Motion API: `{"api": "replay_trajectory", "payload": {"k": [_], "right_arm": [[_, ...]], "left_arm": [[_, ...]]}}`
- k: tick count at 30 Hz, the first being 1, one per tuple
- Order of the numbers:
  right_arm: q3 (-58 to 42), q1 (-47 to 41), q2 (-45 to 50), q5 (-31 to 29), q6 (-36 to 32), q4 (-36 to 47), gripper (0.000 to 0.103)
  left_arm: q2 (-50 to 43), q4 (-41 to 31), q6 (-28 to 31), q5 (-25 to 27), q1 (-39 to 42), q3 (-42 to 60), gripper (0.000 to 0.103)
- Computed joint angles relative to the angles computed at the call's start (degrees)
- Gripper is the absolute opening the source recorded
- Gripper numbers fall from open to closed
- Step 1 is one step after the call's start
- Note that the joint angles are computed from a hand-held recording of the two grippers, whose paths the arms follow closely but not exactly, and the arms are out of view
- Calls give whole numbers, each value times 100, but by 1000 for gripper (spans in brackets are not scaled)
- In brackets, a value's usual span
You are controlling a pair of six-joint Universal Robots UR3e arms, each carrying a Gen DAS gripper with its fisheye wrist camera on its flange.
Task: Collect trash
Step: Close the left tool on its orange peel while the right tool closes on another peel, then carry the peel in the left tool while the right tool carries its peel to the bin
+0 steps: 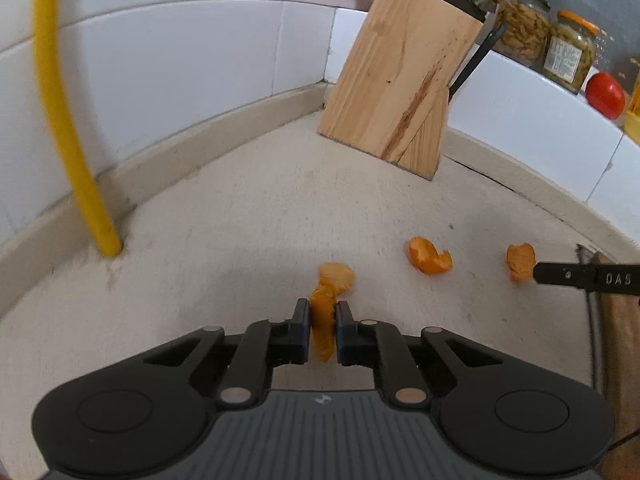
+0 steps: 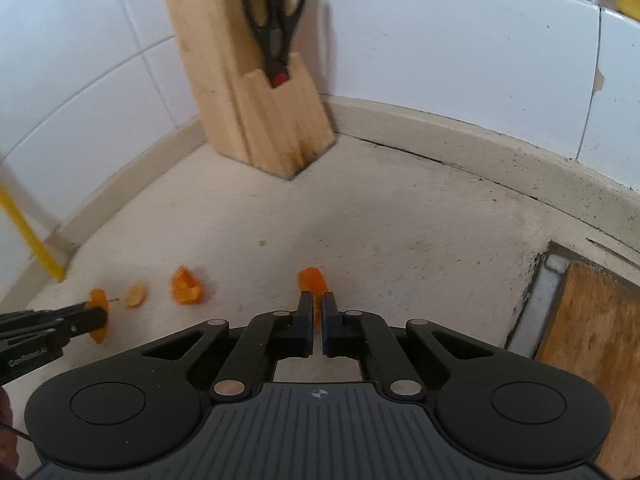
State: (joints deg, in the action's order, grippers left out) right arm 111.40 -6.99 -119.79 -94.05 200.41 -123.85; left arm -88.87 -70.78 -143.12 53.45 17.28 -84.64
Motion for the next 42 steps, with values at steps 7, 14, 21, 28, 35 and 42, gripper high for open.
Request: {"api": "replay_trajectory", "payload": {"k": [7,14,21,28,35,42], "right_arm": [[-93,487,-264,79,315,394,4],[-201,476,-570,407,429,570,4],[-138,272,-641,-154,349,542,27],[133,-34,8,-171,38,-480,74],[-56,603,654,-1060,53,-437,26],[-123,480,166,-593,469,83,13]], "left_arm": [[167,-165,-62,-139,125,-14,8],[681,-1525,682,-533,744,173,8],[960,-2475,1120,-843,1199,249,8],[1197,-2515,1100,-814,1224,-43,8],[1451,-2780,1321,-926,1396,-206,8],[1642,-4294,2432,-1296,2134,277,8]]}}
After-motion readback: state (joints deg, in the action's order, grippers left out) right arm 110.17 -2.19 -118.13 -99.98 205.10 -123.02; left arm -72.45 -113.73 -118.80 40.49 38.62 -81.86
